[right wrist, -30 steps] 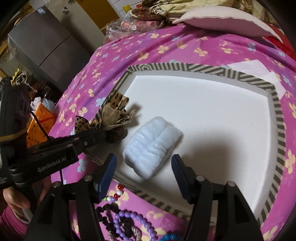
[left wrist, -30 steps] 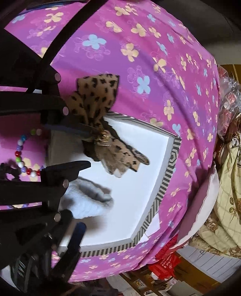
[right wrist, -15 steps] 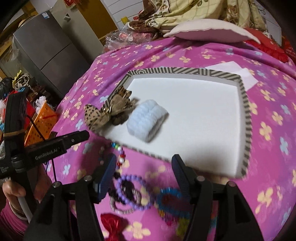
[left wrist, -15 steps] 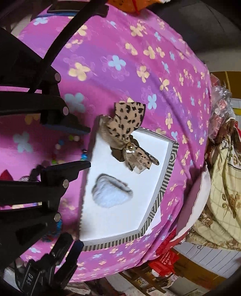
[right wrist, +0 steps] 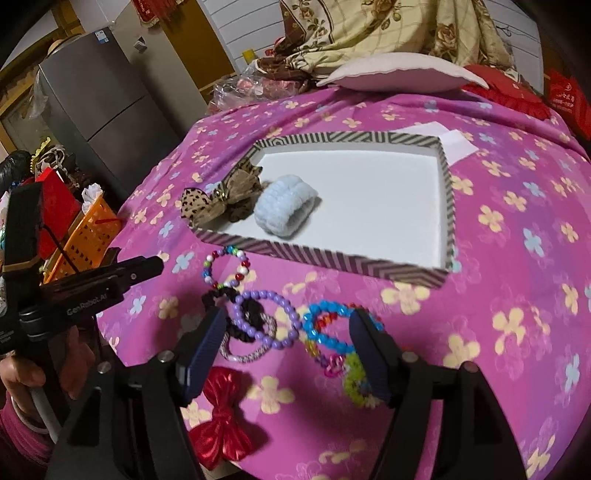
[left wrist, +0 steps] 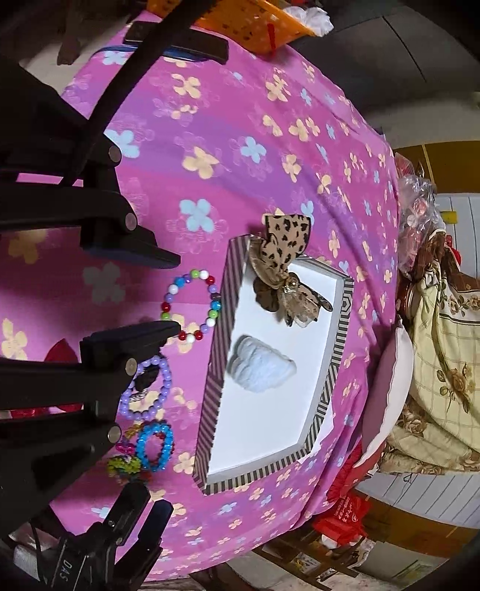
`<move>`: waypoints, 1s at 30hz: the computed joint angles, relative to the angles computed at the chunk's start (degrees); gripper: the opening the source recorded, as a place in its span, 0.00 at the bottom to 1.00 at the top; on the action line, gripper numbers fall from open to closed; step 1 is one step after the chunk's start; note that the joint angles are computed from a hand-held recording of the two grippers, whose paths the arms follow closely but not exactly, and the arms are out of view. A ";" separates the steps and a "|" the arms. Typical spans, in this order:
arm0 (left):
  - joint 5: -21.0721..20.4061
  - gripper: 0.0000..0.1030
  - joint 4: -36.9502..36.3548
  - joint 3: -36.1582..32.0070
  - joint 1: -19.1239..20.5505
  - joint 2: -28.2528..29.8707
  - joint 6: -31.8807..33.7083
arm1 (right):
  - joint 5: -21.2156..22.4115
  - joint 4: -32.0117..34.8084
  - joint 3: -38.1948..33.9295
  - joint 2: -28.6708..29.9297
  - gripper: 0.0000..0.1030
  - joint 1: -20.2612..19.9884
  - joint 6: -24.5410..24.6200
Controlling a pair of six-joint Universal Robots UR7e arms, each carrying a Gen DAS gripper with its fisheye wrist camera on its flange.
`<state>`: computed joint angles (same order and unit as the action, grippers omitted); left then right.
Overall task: Organize jewelry
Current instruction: 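Pull both tools back from the tray toward the remaining jewelry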
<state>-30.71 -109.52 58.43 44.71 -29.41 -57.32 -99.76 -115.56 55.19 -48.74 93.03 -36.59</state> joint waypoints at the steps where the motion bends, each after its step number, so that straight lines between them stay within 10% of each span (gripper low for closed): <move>1: 0.18 0.35 0.18 0.29 -0.19 -0.04 -0.52 | -0.45 -0.76 0.69 -0.38 0.71 0.00 -0.24; 30: 0.46 0.35 2.78 3.90 -3.03 -0.63 -6.61 | -4.37 -5.22 8.40 -5.67 0.71 0.21 -3.09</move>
